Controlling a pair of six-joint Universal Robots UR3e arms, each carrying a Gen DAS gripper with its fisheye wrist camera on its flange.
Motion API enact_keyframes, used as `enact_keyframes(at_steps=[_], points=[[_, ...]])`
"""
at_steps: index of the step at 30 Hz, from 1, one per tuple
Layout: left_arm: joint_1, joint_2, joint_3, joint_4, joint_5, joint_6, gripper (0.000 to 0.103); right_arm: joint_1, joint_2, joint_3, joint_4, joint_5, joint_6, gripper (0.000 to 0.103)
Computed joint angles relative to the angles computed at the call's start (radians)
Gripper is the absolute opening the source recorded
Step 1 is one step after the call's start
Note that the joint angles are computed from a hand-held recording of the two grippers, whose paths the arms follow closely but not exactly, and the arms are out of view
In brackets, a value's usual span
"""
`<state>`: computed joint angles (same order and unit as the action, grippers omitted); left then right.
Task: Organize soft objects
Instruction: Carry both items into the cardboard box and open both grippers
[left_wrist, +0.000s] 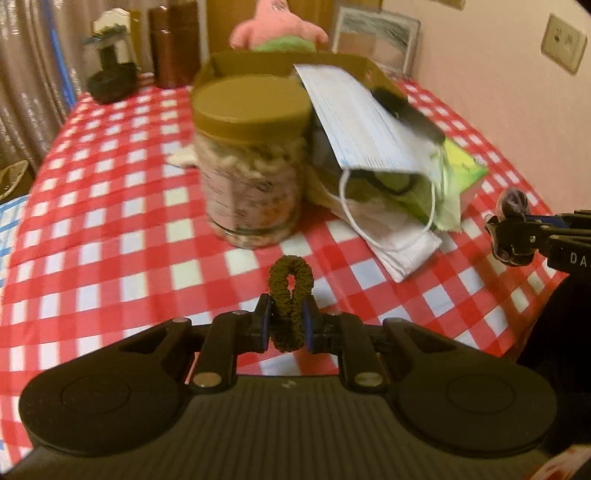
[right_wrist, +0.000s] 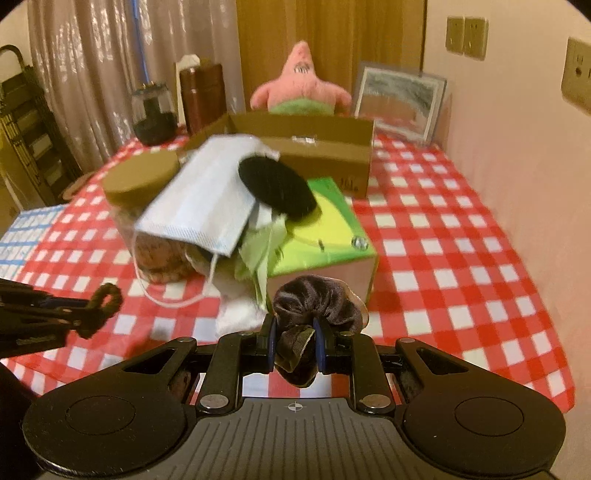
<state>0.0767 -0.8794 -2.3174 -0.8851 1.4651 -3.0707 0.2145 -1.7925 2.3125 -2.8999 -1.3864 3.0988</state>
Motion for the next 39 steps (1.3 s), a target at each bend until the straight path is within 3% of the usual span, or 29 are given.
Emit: enact_keyframes(at_steps=[5,10,16,29,39], points=[[0.062,0.073,0.098,-0.121,-0.035,0.026,0.016,-0.033,-0.060,-0.040,0.046,0.030,-0.030,0.021],[0.056,-0.002,0.207,-0.101,-0.066,0.005,0.016,-0.091,-0.079,-0.117,0.095,0.085,-0.072,0.021],[0.024,-0.194,0.379,-0.025,-0.081,-0.027,0.016,-0.155,0.010,-0.265,0.145,0.156,-0.125,0.021],[0.012,-0.749,0.887,0.014,-0.100,-0.004,0.016,-0.166,0.506,-0.831,0.267,0.224,-0.168,0.021],[0.024,-1.214,1.446,-0.128,-0.108,0.021,0.016,-0.140,0.967,-1.515,0.541,0.244,-0.152,0.021]])
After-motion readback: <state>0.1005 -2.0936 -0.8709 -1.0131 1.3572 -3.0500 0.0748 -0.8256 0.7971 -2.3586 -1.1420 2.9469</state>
